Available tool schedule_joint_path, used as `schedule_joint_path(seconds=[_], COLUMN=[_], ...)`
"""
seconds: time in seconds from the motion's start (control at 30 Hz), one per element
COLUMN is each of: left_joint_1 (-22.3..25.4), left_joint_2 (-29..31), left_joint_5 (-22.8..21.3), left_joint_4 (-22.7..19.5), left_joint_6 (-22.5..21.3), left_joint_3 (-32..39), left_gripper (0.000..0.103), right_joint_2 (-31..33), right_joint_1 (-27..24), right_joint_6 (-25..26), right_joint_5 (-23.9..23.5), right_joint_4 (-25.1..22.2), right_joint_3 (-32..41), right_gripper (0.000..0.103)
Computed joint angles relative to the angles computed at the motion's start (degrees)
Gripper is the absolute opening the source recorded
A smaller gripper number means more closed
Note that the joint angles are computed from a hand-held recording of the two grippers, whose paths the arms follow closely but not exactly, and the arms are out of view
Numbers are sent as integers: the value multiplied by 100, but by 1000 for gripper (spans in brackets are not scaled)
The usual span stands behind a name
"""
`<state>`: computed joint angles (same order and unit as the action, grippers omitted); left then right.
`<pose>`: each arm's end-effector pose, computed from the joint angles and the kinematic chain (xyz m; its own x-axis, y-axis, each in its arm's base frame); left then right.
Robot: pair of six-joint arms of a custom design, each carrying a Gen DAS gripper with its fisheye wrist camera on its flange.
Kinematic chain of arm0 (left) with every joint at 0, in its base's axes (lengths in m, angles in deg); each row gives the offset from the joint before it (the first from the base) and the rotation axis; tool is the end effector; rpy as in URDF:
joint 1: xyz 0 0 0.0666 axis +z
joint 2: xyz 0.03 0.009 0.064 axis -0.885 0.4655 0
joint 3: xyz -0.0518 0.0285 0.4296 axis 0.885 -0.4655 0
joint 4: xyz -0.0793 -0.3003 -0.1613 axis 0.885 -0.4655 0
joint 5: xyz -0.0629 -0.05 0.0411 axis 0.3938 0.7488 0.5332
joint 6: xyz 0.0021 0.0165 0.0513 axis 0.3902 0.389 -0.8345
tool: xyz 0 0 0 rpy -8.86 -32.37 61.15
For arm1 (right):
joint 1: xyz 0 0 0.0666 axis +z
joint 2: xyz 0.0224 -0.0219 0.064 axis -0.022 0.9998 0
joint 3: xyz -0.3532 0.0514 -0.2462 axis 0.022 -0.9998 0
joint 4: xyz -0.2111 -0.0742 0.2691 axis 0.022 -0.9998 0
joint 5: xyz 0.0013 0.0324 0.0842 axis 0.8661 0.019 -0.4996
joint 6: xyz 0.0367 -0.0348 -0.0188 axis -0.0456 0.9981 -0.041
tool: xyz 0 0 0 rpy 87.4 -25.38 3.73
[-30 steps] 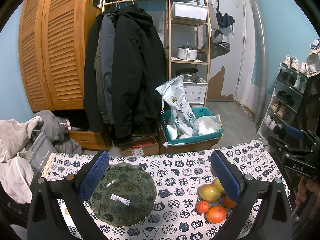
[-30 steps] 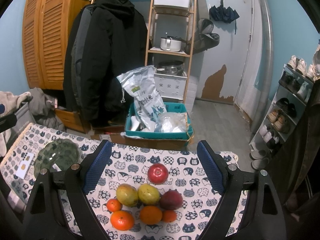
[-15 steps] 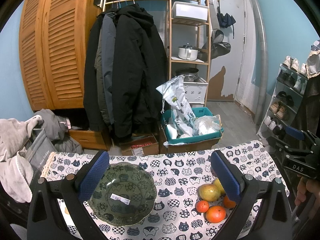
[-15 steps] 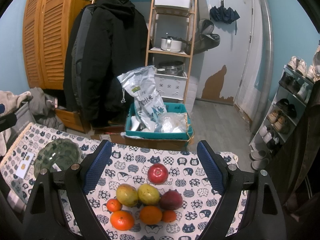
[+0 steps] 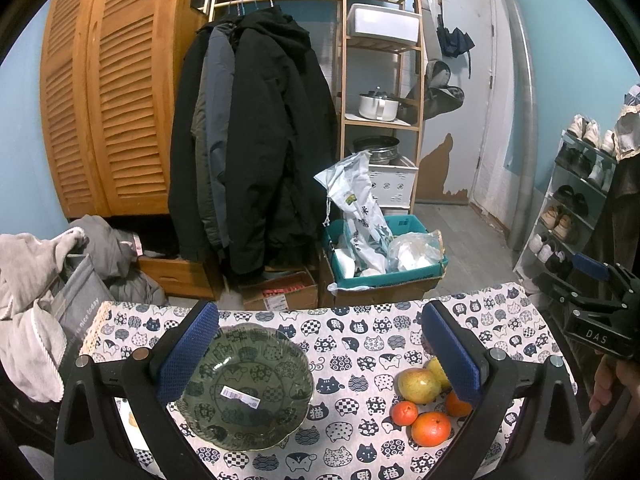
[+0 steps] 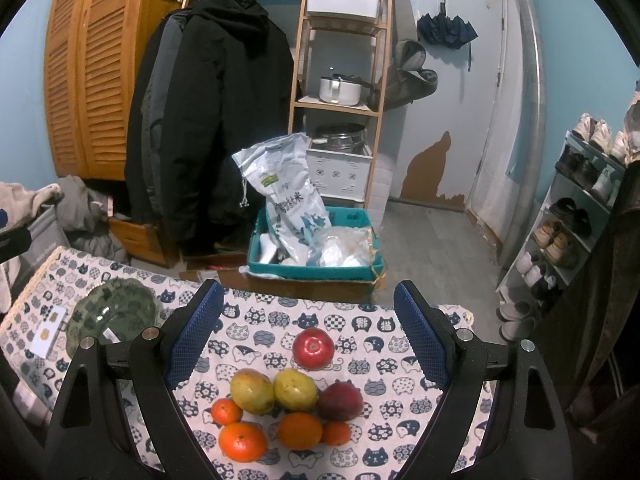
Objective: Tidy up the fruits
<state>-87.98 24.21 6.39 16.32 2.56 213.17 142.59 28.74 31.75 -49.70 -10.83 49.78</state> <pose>0.5098 -0.2441 0.6694 -0.5072 0.1766 -0.8436 0.3625 0.9317 -0.0230 0.4484 0.2333 0.6686 -0.5527 0.0479 -0.8320 0.2270 0.9692 -0.0950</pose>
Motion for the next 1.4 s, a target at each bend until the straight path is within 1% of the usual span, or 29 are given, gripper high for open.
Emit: schedule_joint_path(seconds=[0.2,0.47,0.57,0.6,0.67,0.83,1.07,1.27,1.4], left_joint_1=[-21,-71,-81,-95,-142,-195,-219,-276,-331], left_joint_2=[23,0,28,47,73,246,633,973,1274], left_joint_5=[-42,-104,-89,-92,-97,-89,172,270,289], left_joint_4=[-83,-82,-35,-64,-74,-278,-808,-1269,-1653], left_joint_6=[-15,32,20,9,-14,-89,-24,-23,-40], left_joint_3=[105,6,-102,-93,-106,109,587,983,1359], left_gripper=[102,102,102,102,102,102,102,102,102], right_joint_2=[6,-18,40,87,69,63,10,-67,-119], right_joint_1=[-15,-7,-34,-57,-95,-210,-357,-546,-635], right_joint_6=[14,11,-25,-77,-127,-217,-306,-489,-547], right_joint_5=[-20,-10,-16,-29,-62,-173,-367,-869,-1093], right_joint_4=[-6,18,-131,-256,-300,-452,-577,-680,-711], right_joint_3=[24,-38,87,175,116,-42,-321,-657,-907], right_gripper=[86,86,86,86,86,86,86,86,86])
